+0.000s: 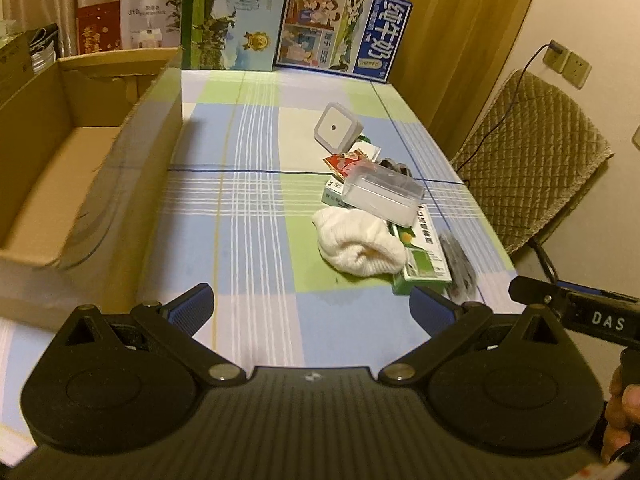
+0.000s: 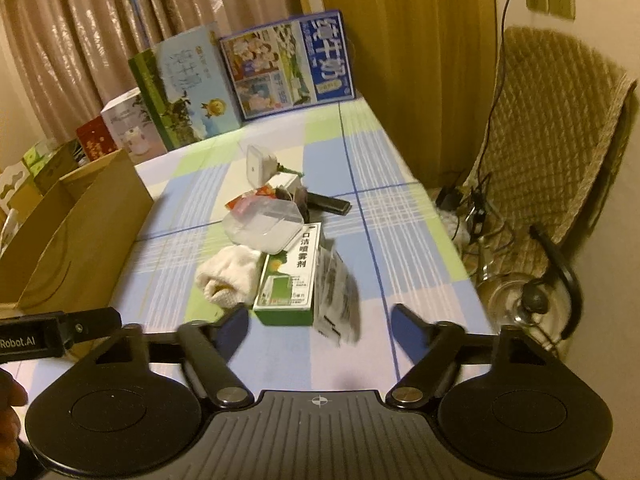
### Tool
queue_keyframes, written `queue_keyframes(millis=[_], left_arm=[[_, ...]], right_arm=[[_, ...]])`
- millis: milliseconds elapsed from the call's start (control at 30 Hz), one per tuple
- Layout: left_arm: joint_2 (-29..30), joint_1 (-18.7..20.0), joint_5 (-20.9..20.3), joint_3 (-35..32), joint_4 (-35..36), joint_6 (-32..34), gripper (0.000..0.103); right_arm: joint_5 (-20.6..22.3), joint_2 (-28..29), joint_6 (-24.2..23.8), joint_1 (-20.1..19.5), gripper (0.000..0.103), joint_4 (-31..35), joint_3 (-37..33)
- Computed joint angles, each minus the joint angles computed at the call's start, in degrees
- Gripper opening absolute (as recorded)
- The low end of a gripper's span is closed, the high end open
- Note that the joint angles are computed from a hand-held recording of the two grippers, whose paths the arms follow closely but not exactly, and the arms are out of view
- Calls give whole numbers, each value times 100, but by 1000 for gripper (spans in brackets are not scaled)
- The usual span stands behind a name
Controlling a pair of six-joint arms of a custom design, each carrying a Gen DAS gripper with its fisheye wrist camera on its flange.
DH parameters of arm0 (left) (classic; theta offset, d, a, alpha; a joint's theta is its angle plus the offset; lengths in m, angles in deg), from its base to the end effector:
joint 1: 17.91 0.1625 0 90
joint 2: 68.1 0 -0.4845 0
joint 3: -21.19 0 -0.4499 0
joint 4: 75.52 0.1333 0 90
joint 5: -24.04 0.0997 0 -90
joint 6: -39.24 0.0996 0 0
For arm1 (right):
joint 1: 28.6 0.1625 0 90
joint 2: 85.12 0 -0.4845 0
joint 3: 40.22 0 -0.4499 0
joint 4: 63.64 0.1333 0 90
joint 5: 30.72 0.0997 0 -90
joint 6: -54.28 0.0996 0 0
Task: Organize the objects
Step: 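Grasp the clear packets with the right tool while the left tool grasps the white towel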
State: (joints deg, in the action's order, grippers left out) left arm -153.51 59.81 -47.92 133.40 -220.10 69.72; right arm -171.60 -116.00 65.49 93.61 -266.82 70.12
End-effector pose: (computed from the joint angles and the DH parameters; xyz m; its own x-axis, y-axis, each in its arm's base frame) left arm 0.0386 -0.5945 0.4053 -0.7317 0.4913 -0.4725 0.6490 0.7140 -0.2627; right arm 0.3757 -0.4913 -0.0281 -0.8350 0.1644 0.5251 -0.2865 0.6849 -0.6700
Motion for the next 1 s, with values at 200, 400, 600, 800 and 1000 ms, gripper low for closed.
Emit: queue_keyframes(millis=[200, 400, 600, 800, 1000], left_arm=[[507, 0, 56, -179, -204, 111, 102], [894, 22, 70, -350, -367, 248, 102], [1142, 58, 3, -500, -359, 402, 102], [1339, 78, -106, -609, -290, 360, 99], [1491, 100, -275, -715, -137, 365, 92]], right_arm=[[332, 48, 82, -383, 54, 175, -182], [208, 174, 80, -545, 44, 599, -462], [97, 276, -24, -638, 40, 773, -603], [-57, 344, -236, -644, 39, 771, -723], [-62, 298, 64, -660, 35, 1130, -694]])
